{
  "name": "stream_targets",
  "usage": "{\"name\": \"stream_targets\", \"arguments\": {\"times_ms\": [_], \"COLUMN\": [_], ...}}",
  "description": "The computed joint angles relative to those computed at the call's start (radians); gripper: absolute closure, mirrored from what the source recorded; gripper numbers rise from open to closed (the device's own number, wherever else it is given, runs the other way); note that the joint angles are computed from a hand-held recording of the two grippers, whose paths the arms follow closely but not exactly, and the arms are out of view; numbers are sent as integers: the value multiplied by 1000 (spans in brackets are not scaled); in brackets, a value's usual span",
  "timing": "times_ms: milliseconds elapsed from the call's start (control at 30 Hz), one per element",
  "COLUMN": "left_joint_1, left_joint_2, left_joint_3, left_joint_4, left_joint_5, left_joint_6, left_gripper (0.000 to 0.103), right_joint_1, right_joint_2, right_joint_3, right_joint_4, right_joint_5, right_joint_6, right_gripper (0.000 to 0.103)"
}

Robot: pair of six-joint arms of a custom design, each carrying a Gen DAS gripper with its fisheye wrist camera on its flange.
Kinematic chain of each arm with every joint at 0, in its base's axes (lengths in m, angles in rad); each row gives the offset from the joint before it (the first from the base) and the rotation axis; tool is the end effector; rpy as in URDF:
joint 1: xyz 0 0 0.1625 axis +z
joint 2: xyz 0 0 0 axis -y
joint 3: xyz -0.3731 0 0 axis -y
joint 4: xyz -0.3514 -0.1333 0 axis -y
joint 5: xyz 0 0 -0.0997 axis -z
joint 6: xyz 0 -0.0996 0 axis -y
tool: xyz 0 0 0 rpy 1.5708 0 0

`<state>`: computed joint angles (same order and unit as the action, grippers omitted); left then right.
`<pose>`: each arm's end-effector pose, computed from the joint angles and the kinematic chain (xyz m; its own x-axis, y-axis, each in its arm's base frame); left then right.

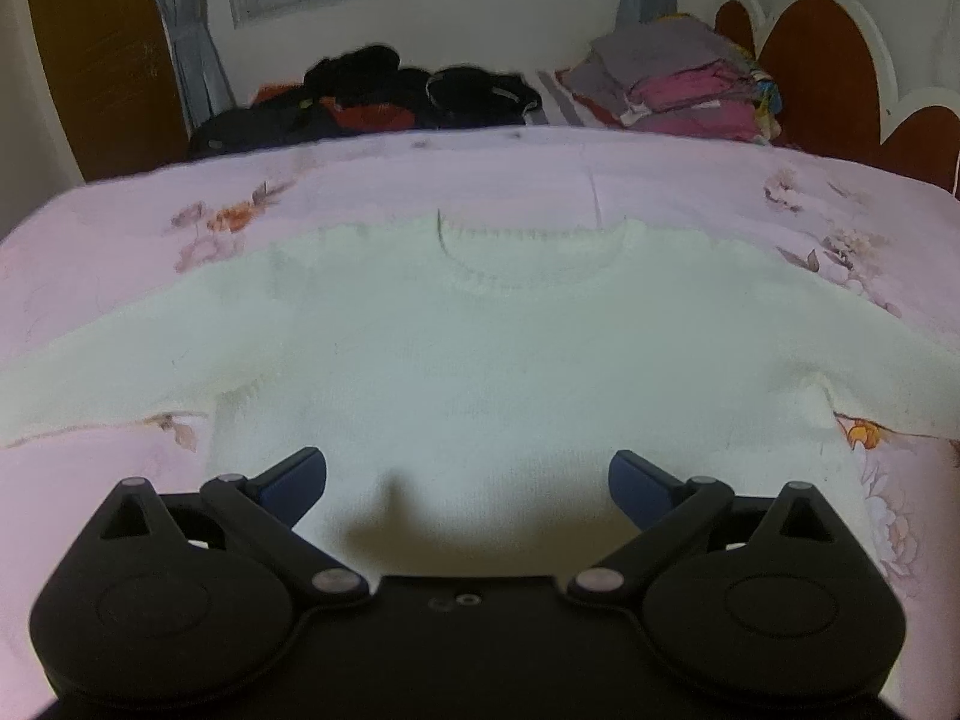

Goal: Fold small clothes
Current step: 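Grasp the sweater's side edge near the sleeve with the right gripper, then fold the held side over toward the sweater's center, open right gripper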

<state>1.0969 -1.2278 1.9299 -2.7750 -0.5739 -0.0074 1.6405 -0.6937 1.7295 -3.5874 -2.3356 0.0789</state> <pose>-0.0384 -0.5503 0.2875 -0.6705 -0.1176 -0.7326 0.3951 0.7791 -0.4867 0.1047 -0.5753 0.1416 -0.7605 0.5658 0.3185 0.0213 0.5120 -0.8587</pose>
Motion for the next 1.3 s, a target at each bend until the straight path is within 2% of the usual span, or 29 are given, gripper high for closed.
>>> {"name": "stream_targets", "arguments": {"times_ms": [133, 267, 400, 500, 633, 767, 1000, 1100, 1200, 1267, 1300], "left_joint_1": [18, 19, 30, 45, 76, 110, 165, 183, 198, 208, 212], "left_joint_2": [-21, -29, -49, -74, -108, -144, -190, -191, -179, -169, -159], "left_joint_3": [-30, -35, -52, -51, -52, -57, -83, -105, -125, -142, -151], "left_joint_4": [108, 113, 158, 139, 116, 111, 122, 136, 146, 167, 178], "left_joint_5": [-45, -25, -39, -73, -117, -132, -153, -173, -198, -228, -248], "left_joint_6": [-62, -81, -107, -86, -60, -10, 34, 43, 53, 52, 48], "left_gripper": [2, 4, 20, 19, 18, 18, 16, 15, 14, 14, 14], "right_joint_1": [-7, 9, 63, 122, 206, 284, 376, 397, 410, 409, 402], "right_joint_2": [-5, -9, 18, 63, 156, 278, 516, 591, 635, 632, 618], "right_joint_3": [12, 30, -10, -71, -184, -329, -613, -700, -763, -759, -737], "right_joint_4": [-51, -136, -143, -113, -27, 83, 332, 453, 553, 581, 568], "right_joint_5": [25, 64, 104, 141, 215, 282, 380, 398, 370, 381, 398], "right_joint_6": [-28, -84, -155, -197, -200, -181, -135, -107, -125, -134, -139], "right_gripper": [101, 101, 101, 101, 101, 101, 101, 100, 100, 86, 61]}}
